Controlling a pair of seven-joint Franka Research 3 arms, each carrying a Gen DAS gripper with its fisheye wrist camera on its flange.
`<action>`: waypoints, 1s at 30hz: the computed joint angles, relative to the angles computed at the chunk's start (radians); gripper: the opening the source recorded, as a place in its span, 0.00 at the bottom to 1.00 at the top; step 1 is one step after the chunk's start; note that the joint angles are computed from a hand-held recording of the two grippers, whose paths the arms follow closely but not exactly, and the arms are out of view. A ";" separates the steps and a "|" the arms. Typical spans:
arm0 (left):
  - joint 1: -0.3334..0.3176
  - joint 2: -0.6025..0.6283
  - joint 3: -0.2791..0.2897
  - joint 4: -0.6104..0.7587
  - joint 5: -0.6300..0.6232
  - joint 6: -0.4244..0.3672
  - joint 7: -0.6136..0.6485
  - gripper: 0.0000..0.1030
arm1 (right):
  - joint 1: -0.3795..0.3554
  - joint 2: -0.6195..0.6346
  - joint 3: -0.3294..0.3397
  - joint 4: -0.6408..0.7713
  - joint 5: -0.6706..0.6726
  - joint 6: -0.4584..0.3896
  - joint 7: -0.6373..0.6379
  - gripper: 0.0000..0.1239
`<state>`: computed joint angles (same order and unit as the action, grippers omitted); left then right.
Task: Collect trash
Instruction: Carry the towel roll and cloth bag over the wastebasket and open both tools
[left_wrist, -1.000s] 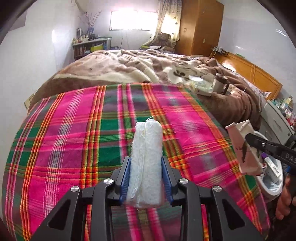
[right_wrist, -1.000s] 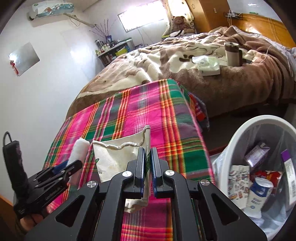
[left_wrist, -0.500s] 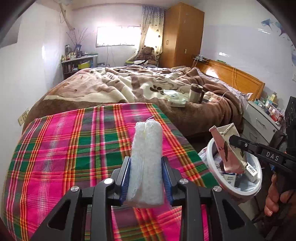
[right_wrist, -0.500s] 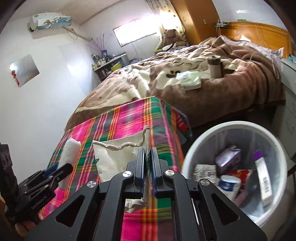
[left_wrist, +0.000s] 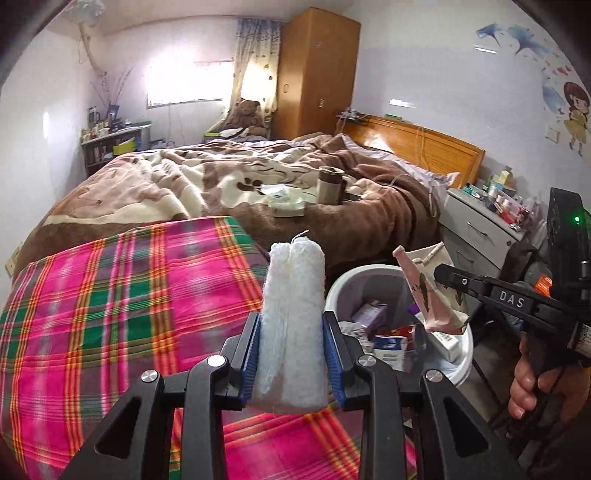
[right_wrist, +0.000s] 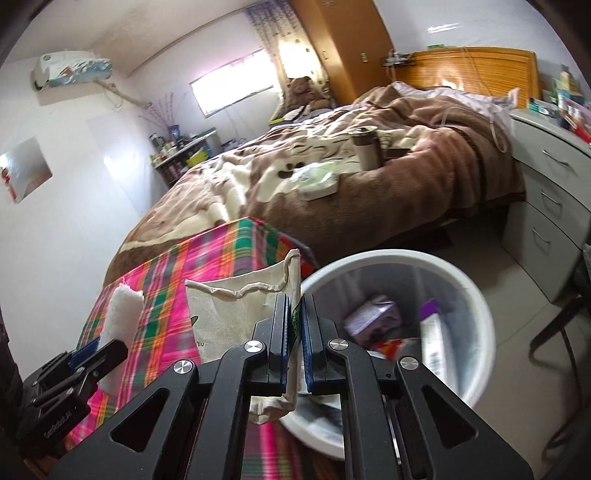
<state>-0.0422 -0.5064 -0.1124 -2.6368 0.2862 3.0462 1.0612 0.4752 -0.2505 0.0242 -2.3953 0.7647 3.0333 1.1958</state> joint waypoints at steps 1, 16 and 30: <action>-0.007 0.015 -0.006 0.010 -0.003 0.004 -0.003 0.32 | -0.011 -0.002 0.001 -0.004 -0.009 0.001 0.009 0.05; -0.069 0.192 -0.061 0.128 0.006 0.035 -0.042 0.32 | -0.177 0.030 0.026 -0.018 -0.268 -0.033 0.203 0.05; -0.013 0.276 -0.135 0.194 0.130 0.026 -0.175 0.49 | -0.180 0.088 -0.003 0.041 -0.279 -0.109 0.128 0.06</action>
